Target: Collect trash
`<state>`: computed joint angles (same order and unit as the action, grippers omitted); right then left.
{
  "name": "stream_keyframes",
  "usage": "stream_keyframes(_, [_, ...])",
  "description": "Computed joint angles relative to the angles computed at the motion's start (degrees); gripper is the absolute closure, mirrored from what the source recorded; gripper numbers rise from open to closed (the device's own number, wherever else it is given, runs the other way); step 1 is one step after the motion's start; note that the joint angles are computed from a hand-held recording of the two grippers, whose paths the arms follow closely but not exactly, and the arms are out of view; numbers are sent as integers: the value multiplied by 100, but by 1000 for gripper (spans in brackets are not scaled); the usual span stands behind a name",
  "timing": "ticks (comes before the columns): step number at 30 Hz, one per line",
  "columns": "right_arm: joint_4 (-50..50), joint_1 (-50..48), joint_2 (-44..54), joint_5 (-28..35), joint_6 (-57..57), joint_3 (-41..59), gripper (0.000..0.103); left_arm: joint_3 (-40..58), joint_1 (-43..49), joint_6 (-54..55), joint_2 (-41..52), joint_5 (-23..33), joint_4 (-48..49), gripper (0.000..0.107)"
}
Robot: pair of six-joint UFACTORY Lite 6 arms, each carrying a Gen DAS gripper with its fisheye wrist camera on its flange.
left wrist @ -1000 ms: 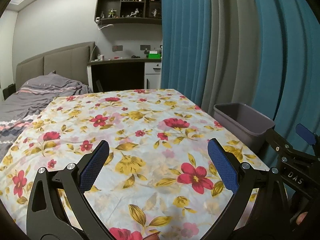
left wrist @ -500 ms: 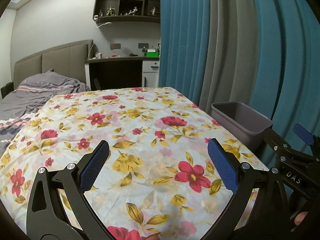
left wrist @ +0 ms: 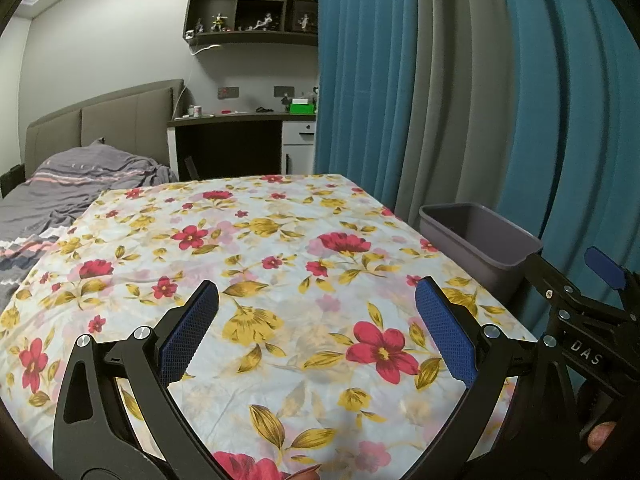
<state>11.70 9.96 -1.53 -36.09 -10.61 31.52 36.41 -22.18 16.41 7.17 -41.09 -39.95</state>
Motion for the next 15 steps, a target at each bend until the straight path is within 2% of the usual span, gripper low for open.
stream_keyframes(15, [42, 24, -19, -8, -11, -16, 6, 9, -26, 18, -2, 6, -24, 10])
